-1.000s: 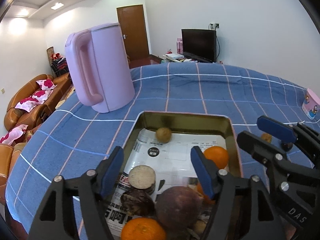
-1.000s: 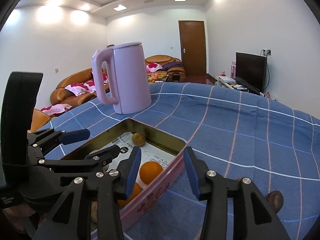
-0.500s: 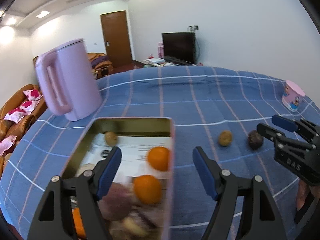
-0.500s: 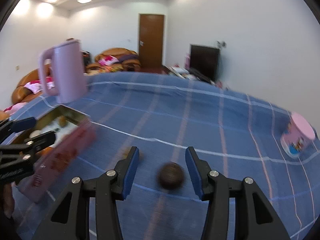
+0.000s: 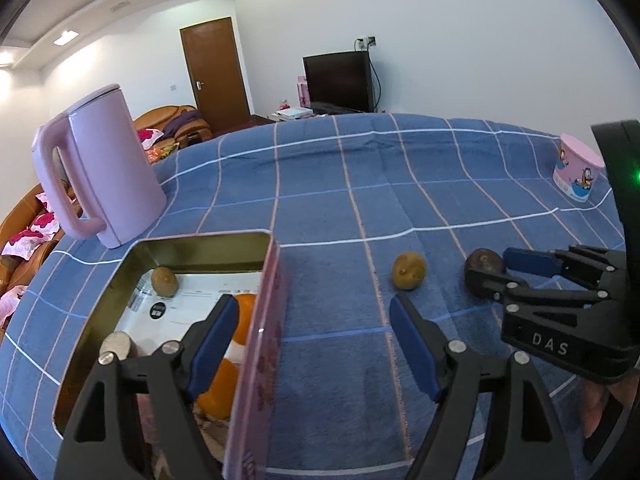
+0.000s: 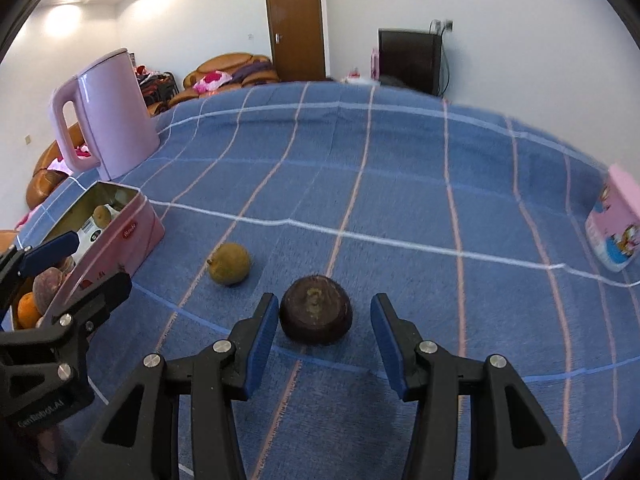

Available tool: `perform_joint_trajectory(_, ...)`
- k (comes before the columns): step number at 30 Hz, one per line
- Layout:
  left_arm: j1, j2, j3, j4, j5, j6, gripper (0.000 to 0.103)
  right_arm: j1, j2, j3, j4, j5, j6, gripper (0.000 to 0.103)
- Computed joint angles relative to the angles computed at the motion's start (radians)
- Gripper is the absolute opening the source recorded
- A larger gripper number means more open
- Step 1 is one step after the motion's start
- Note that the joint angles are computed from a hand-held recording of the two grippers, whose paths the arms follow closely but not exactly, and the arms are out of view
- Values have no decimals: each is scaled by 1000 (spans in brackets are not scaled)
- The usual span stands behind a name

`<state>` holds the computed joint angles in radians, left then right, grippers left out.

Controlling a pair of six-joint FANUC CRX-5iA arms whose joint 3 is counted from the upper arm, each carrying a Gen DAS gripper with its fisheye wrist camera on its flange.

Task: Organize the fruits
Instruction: 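Grasp another small brown fruit with the left tool while the right tool grasps the dark brown fruit, then lift and carry both held fruits toward the pink tin with both tools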

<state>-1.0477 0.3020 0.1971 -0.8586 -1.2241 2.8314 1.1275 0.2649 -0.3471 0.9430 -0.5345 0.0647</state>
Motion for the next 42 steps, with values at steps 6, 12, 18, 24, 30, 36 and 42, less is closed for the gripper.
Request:
perform_joint_trajectory(6,-1,29,35,3,-6,-32,84,-5,13,26,-92,34,92,39)
perform_joint_trajectory(12,-16,41,63,-23,-6,-49,84,-16,-21,-50,121,43,-113,39)
perform_joint_trajectory(18,36,63,78,66,65,-113,82,-45,-62,-119,276,23,-341,39)
perform_joint_trajectory(24,87,99,100,164,121,-187,69,-51,-76,-140,314,14,-401,39)
perform_joint_trajectory(30,130,127,115,240,150,-229,51,-55,-86,-159,336,24,-422,39)
perform_joint_trajectory(36,164,104,68,292,232,-228,28,-48,-71,-130,249,36,-325,39)
perform_joint_trajectory(42,156,86,47,274,252,-199,27,-43,-71,-129,263,30,-316,39)
